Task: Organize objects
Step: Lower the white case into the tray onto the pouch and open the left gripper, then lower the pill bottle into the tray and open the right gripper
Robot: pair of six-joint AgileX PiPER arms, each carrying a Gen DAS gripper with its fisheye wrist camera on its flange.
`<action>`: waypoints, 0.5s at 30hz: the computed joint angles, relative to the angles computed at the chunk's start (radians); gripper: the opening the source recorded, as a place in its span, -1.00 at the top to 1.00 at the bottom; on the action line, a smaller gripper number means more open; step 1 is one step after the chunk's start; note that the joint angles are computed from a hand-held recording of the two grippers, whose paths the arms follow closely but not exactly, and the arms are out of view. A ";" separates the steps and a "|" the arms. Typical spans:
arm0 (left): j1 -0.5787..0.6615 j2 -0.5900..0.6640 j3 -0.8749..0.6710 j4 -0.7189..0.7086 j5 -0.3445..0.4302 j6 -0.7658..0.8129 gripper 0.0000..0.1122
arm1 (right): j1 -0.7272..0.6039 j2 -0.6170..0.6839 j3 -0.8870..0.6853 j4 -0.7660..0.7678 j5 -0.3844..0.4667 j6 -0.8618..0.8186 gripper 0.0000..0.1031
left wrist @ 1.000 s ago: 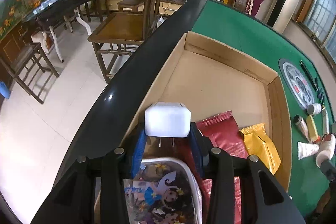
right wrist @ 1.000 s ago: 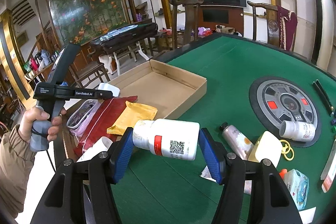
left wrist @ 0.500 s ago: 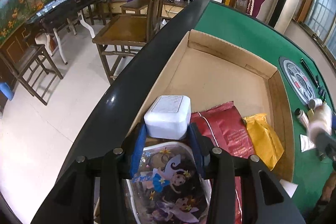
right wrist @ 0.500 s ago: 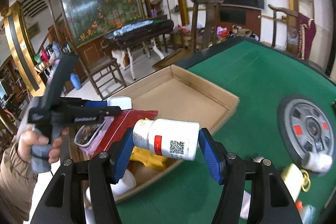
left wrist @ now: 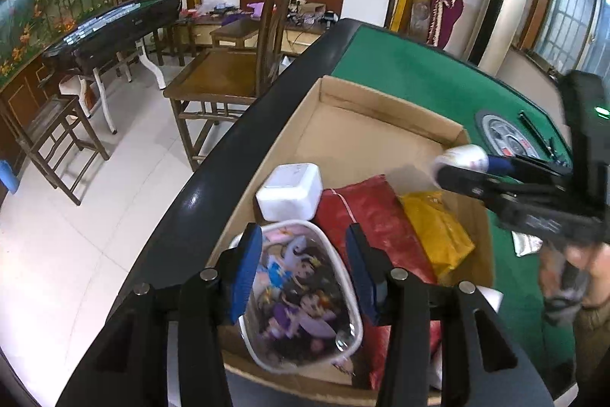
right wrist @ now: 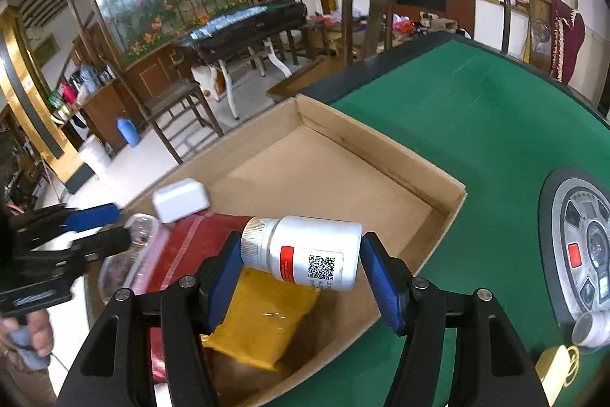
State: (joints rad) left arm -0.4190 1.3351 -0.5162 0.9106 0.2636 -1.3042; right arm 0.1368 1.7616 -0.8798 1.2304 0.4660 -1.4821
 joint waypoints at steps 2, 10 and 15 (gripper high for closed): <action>-0.034 -0.023 0.014 0.034 0.014 -0.049 0.18 | -0.006 0.011 -0.007 -0.025 -0.011 0.001 -0.31; -0.113 -0.031 0.009 0.075 0.026 -0.122 0.13 | -0.047 -0.006 0.040 0.063 0.013 -0.178 -0.31; -0.150 -0.028 -0.003 0.080 0.044 -0.141 0.13 | -0.094 -0.029 0.065 0.099 0.075 -0.208 -0.39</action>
State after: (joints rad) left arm -0.5688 1.3075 -0.5194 0.9904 0.3081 -1.4453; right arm 0.0426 1.7324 -0.8146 1.3298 0.5409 -1.6899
